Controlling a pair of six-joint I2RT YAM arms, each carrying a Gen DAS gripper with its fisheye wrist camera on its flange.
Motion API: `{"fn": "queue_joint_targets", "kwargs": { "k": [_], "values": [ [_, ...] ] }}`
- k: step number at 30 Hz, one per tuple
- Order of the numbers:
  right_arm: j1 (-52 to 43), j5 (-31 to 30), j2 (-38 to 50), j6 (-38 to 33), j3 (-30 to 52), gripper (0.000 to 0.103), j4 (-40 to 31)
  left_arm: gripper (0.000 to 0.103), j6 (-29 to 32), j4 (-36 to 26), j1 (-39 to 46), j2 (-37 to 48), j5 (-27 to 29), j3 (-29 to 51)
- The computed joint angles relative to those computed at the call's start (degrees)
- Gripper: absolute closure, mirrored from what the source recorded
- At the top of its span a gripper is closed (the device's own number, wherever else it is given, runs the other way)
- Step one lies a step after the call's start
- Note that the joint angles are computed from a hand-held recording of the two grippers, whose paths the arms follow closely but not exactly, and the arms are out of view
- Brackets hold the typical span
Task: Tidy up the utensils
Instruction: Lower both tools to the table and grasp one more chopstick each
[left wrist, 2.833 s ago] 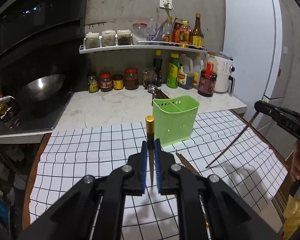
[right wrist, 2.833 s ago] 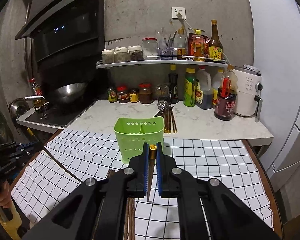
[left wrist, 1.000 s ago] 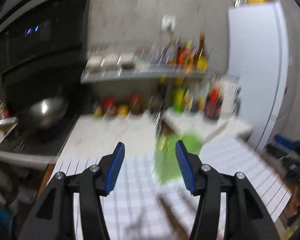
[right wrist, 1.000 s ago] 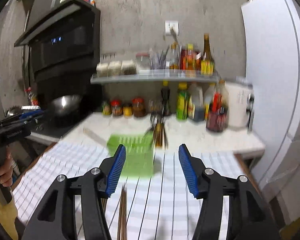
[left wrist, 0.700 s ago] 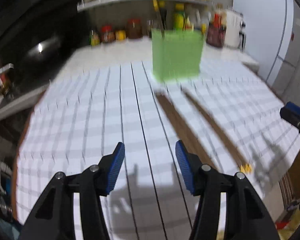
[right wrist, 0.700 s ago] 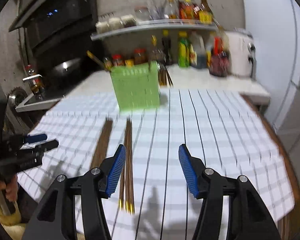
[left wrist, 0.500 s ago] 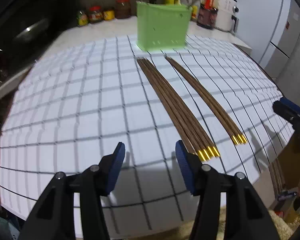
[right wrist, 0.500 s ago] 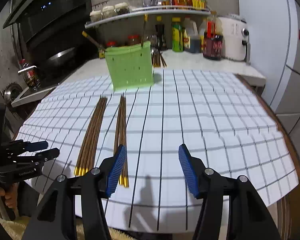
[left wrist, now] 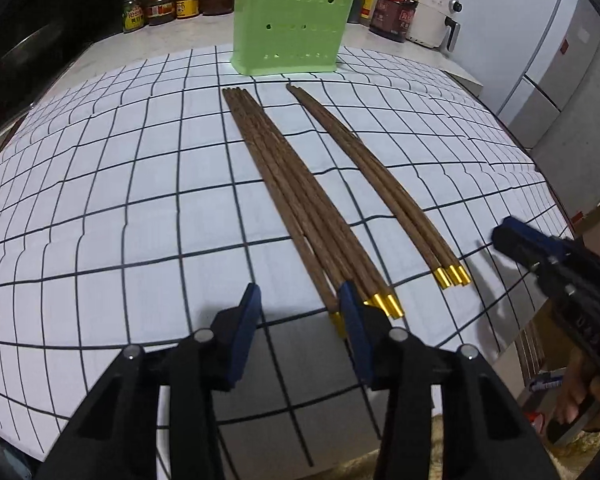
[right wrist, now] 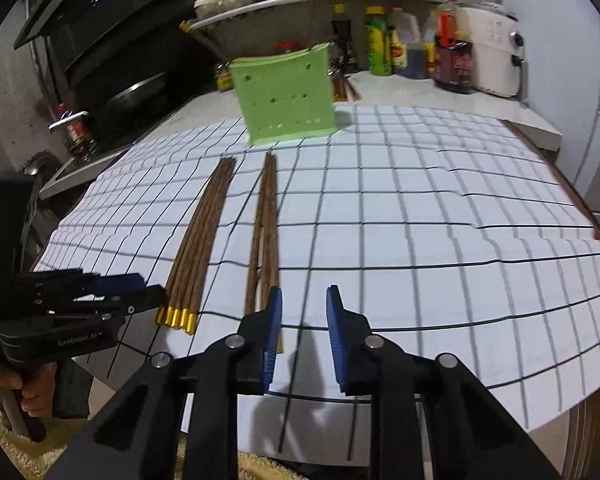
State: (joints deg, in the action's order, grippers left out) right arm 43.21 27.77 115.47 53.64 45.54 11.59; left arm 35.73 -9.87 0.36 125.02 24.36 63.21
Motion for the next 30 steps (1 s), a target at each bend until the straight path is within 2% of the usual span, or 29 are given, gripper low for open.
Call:
{"fn": "queue_joint_targets", "kwargs": {
  "k": [2, 8, 16, 21, 25, 30],
  "values": [
    [-0.5, -2.1, 1.3, -0.8, 0.3, 0.081, 1.6, 0.061, 0.2, 1.0, -0.5, -0.4, -0.4, -0.8],
    [-1.3, -4.3, 4.4, -2.0, 3.1, 0.089, 0.5, 0.066, 0.9, 4.5, -1.0, -1.1, -3.4, -2.7],
    [-2.1, -3.7, 4.9, -2.7, 3.9, 0.089, -1.2, 0.067, 0.5, 3.7, 1.3, -0.1, -4.4, -0.5],
    [-2.4, -4.5, 3.9, -2.8, 0.8, 0.086, 2.4, 0.067, 3.8, -2.2, 4.2, 0.4, 0.8, 1.7],
    [-2.3, -5.5, 3.4, -3.1, -1.8, 0.085, 6.6, 0.067, 5.8, -1.3, 4.0, -0.2, 1.2, -0.1],
    [-1.9, -4.9, 3.1, -3.4, -0.8, 0.085, 4.4, 0.067, 4.7, 2.0, 2.8, -0.4, -0.6, -1.3]
  ]
}}
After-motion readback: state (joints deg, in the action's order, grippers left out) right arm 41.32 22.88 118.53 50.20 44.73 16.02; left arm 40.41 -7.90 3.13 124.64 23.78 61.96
